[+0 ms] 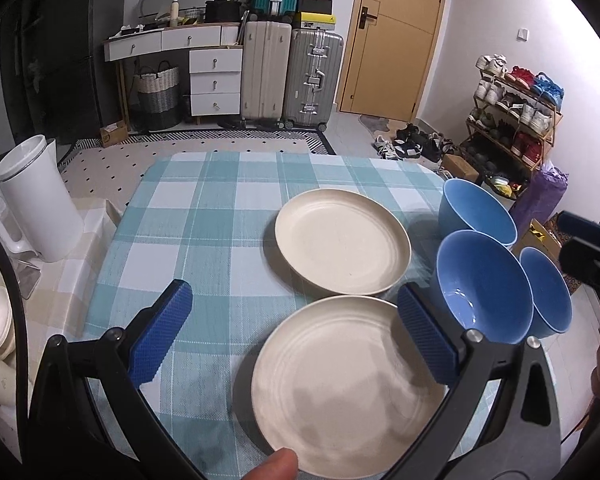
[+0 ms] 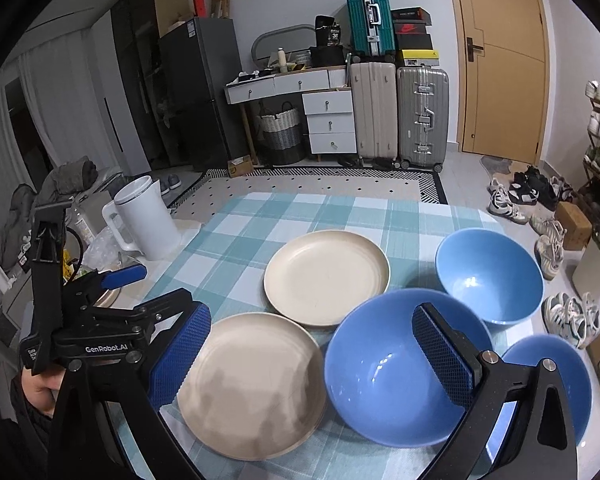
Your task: Organize plates and bowls
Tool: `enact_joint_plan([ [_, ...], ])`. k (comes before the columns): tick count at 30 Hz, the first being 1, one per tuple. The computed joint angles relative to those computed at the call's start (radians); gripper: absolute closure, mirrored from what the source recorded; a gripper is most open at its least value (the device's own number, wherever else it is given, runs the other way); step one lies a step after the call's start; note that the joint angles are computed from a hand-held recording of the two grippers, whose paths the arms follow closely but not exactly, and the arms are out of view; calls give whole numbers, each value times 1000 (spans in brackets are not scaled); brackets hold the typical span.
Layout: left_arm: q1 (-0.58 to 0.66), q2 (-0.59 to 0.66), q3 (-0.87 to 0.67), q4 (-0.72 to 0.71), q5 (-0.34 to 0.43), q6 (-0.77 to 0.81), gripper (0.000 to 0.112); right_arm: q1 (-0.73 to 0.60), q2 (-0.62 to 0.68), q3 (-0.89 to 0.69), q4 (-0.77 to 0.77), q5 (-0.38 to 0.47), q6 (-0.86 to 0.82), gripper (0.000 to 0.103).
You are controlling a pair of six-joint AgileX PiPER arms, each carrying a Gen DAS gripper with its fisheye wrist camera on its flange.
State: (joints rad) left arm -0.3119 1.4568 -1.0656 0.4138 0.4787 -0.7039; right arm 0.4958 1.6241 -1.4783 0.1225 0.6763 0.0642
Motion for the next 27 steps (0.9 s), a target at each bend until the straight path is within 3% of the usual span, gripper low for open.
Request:
enact_joint_plan([
  [9, 46, 76, -92, -93, 24, 98, 10, -29, 97, -211, 37, 139, -63, 1],
  [17, 80, 155, -177, -166, 44, 172, 10, -30, 161, -321, 9, 194, -82, 1],
  [27, 123, 309, -343, -242, 100, 252, 10, -97, 346, -553, 45, 322, -110, 1],
])
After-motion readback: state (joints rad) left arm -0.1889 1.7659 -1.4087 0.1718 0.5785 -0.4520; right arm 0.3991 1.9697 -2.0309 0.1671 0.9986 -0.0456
